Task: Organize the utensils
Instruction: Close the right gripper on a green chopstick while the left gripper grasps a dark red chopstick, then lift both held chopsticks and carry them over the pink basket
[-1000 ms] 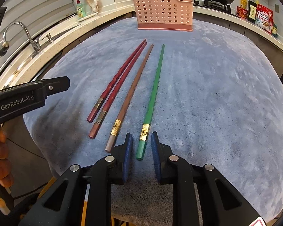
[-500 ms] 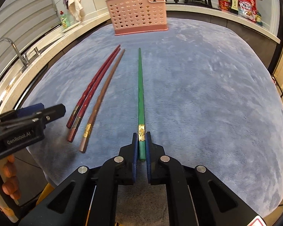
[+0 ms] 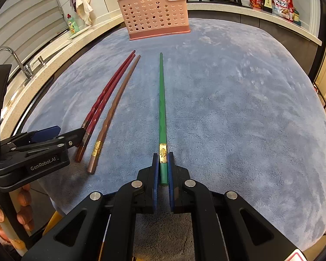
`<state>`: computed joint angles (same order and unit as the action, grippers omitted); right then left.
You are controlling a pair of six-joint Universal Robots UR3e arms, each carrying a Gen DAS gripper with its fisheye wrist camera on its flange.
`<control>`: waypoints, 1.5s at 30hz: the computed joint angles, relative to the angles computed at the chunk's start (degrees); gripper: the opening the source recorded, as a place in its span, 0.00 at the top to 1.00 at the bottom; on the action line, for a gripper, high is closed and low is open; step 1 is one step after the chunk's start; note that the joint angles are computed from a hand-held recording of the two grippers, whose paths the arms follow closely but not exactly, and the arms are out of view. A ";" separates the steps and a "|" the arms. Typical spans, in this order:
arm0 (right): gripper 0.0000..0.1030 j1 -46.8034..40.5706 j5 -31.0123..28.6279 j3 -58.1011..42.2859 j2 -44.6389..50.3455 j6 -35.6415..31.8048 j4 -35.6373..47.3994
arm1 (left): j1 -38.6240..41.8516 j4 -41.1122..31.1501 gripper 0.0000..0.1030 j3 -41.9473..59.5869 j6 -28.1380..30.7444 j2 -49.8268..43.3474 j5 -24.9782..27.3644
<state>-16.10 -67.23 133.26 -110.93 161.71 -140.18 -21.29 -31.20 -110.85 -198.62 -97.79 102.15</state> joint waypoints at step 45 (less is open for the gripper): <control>0.93 -8.88 10.92 -26.56 0.87 0.75 9.37 | 8.25 -14.59 0.93 19.96 5.46 8.25 -5.89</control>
